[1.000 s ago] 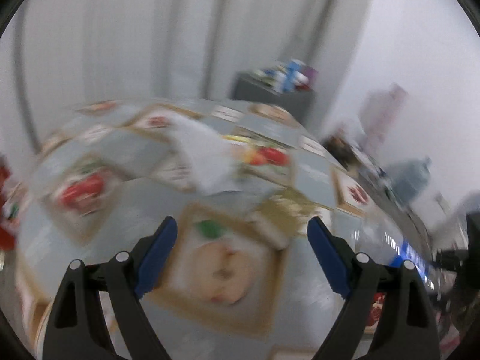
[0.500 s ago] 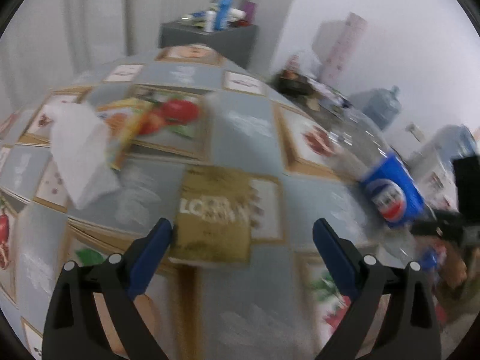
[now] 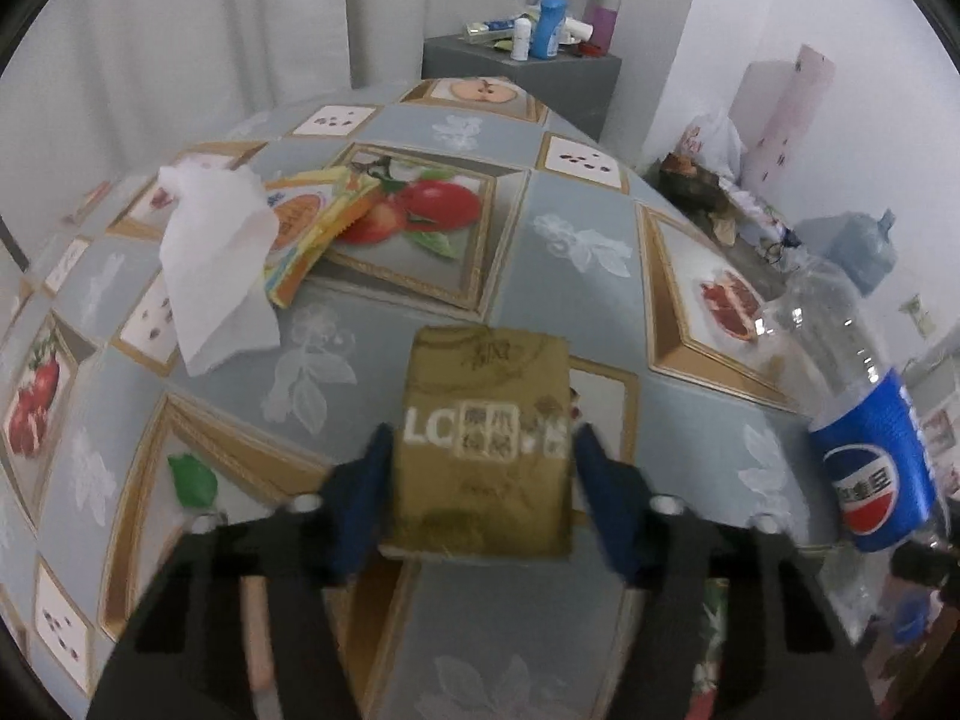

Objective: Collect trash
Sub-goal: 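Lift the Pepsi bottle and gold tissue pack off the table with both grippers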

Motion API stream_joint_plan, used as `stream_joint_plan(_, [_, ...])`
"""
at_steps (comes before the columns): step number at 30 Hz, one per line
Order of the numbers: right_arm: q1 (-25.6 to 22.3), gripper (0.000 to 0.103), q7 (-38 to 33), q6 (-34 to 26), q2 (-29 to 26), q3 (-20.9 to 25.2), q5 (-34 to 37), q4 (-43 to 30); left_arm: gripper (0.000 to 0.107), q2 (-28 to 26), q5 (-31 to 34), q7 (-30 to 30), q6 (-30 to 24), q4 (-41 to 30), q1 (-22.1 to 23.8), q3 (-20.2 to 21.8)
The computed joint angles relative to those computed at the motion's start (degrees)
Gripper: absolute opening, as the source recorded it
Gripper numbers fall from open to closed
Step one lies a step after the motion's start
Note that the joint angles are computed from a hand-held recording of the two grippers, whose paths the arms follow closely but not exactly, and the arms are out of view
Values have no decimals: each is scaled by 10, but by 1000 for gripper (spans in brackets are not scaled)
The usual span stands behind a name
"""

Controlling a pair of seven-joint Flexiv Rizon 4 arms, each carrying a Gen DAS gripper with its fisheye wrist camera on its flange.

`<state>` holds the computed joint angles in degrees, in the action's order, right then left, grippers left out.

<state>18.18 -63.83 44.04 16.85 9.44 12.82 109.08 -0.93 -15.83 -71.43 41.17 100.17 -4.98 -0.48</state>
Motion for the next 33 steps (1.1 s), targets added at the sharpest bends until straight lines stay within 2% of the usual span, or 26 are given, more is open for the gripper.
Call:
stream_joint_plan(2, [1, 64, 0, -5, 8, 3, 1, 4, 52, 12, -5, -7, -15, 8, 0, 2])
stream_joint_plan(6, [1, 64, 6, -21, 31, 13, -18, 18, 52, 74, -32, 9, -32, 66, -6, 16])
stream_joint_plan(9, [0, 64, 15, -34, 42, 22, -41, 28, 52, 146, -35, 12, -50, 122, -12, 31])
stream_joint_plan(14, [3, 64, 19, -46, 41, 29, -76, 31, 53, 216, -24, -23, -87, 170, -6, 38])
stream_joint_plan(15, [5, 65, 18, -51, 41, 27, -77, 30, 54, 221, -21, -27, -89, 173, -6, 37])
stream_joint_plan(17, [7, 66, 15, -56, 36, 25, -82, 25, 65, 226, -19, -28, -87, 176, -8, 34])
stream_joint_plan(19, [5, 74, 22, -55, 29, 27, -92, 20, 69, 228, -6, -22, -65, 178, -10, 26])
stream_joint_plan(24, [2, 76, 31, -51, 23, 34, -118, 18, 71, 214, 49, -22, -53, 164, -7, 5])
stream_joint_plan(33, [7, 77, 21, -51, 14, 23, -100, 10, 70, 204, 81, -25, -49, 161, -12, 4])
